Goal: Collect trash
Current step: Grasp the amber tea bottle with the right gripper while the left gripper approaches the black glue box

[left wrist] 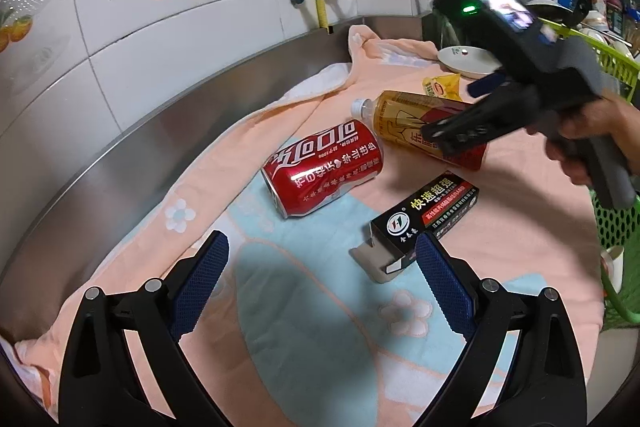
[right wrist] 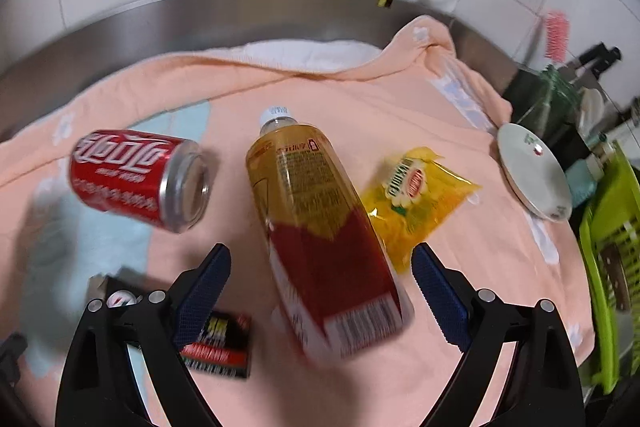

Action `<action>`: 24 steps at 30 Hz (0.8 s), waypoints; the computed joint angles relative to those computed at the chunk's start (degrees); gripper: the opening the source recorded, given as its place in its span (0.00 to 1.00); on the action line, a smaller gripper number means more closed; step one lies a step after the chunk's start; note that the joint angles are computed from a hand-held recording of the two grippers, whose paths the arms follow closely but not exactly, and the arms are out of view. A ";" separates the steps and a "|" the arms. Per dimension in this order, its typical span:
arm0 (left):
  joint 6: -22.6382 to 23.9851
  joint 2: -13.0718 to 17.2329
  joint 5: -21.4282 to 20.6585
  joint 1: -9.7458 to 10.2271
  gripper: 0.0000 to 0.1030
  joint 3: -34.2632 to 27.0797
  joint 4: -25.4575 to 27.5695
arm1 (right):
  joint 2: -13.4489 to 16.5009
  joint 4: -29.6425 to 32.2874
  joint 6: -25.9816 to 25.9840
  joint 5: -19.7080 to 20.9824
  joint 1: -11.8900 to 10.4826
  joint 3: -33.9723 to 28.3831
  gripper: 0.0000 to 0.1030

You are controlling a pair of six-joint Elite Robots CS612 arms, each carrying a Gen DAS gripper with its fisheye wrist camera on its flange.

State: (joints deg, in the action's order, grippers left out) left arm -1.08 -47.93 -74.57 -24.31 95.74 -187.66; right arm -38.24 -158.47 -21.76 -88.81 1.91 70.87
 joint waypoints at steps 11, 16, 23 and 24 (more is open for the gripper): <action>4.88 1.48 -6.91 0.61 0.91 -2.13 0.41 | 2.69 8.58 -1.07 -1.33 0.11 -5.58 0.72; 9.00 2.30 -11.74 0.91 0.91 -3.99 2.40 | 0.91 6.65 -0.28 -0.74 -0.39 -2.26 0.69; 12.35 3.87 -18.18 1.17 0.85 -7.32 6.21 | -3.47 1.56 3.74 2.50 -2.57 5.63 0.67; 13.37 4.18 -18.14 0.93 0.85 -7.79 6.78 | -4.06 0.88 4.08 2.93 -2.87 6.74 0.67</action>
